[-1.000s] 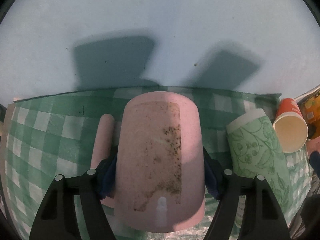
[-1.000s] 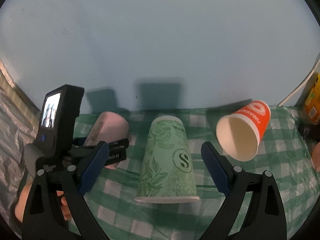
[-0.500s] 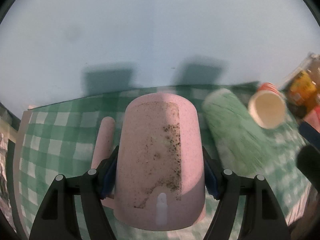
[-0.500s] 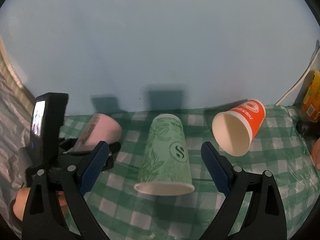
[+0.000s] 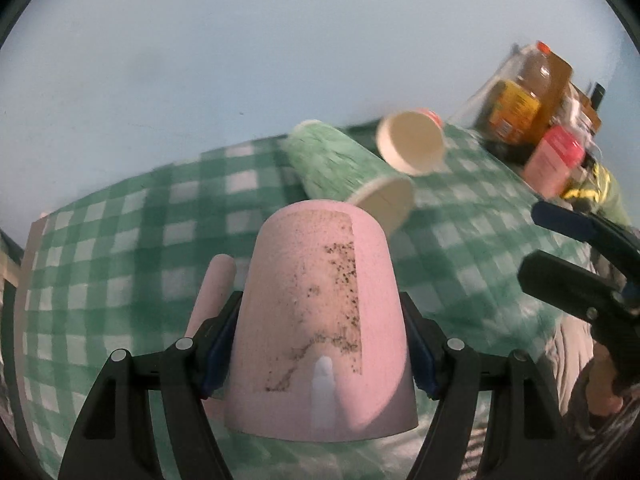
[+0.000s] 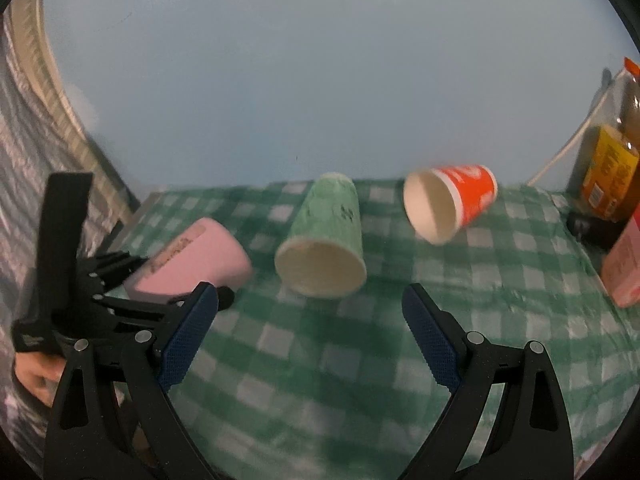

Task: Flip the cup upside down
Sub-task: 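Close the left gripper on the pink mug body and lift it, then grasp the pink mug with the right gripper while the left gripper releases it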

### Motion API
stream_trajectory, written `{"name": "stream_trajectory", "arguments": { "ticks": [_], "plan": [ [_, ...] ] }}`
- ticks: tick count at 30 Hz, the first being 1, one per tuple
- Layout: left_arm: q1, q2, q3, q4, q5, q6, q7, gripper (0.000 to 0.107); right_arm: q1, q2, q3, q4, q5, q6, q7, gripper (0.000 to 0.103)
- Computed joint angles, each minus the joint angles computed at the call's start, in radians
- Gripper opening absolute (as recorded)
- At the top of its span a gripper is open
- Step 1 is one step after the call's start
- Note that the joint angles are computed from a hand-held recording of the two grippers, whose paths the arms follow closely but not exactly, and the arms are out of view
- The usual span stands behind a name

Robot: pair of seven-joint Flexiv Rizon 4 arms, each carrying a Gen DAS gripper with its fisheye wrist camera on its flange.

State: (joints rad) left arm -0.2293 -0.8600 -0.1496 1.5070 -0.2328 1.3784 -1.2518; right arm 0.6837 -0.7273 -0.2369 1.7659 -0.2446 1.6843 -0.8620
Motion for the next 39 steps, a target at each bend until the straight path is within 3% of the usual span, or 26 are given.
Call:
{"name": "stream_trajectory", "arguments": {
  "ticks": [3, 9, 16, 23, 27, 33, 35, 39],
  "plan": [
    [0.000, -0.004, -0.017, 0.019, 0.003, 0.011, 0.008, 0.074, 0.029, 0.017, -0.031, 0.065, 0.023, 0.037, -0.001, 0.093],
    [-0.029, -0.037, -0.021, 0.000, -0.002, -0.005, 0.000, 0.074, -0.004, 0.025, 0.011, 0.116, 0.079, 0.081, -0.025, 0.093],
    [-0.098, -0.066, 0.048, -0.051, 0.031, -0.055, -0.043, 0.075, -0.053, 0.012, 0.067, 0.115, 0.108, 0.085, -0.048, 0.093],
    [-0.118, -0.071, 0.081, -0.080, 0.069, -0.123, -0.075, 0.076, -0.063, 0.007, 0.079, 0.112, 0.119, 0.078, -0.049, 0.093],
    [-0.109, -0.051, 0.072, -0.072, 0.088, -0.142, -0.064, 0.081, -0.062, 0.009, 0.081, 0.111, 0.119, 0.067, -0.045, 0.093],
    [-0.041, 0.025, 0.010, 0.016, 0.054, -0.083, -0.033, 0.083, -0.047, 0.030, 0.078, 0.086, 0.109, -0.015, 0.010, 0.093],
    [-0.031, 0.049, 0.014, 0.041, 0.048, -0.060, -0.030, 0.085, -0.070, 0.029, 0.109, 0.060, 0.093, -0.064, 0.041, 0.093],
    [-0.017, 0.075, 0.044, 0.072, 0.039, -0.012, -0.054, 0.088, -0.188, 0.001, 0.269, -0.033, 0.078, -0.162, 0.084, 0.093]
  ]
}}
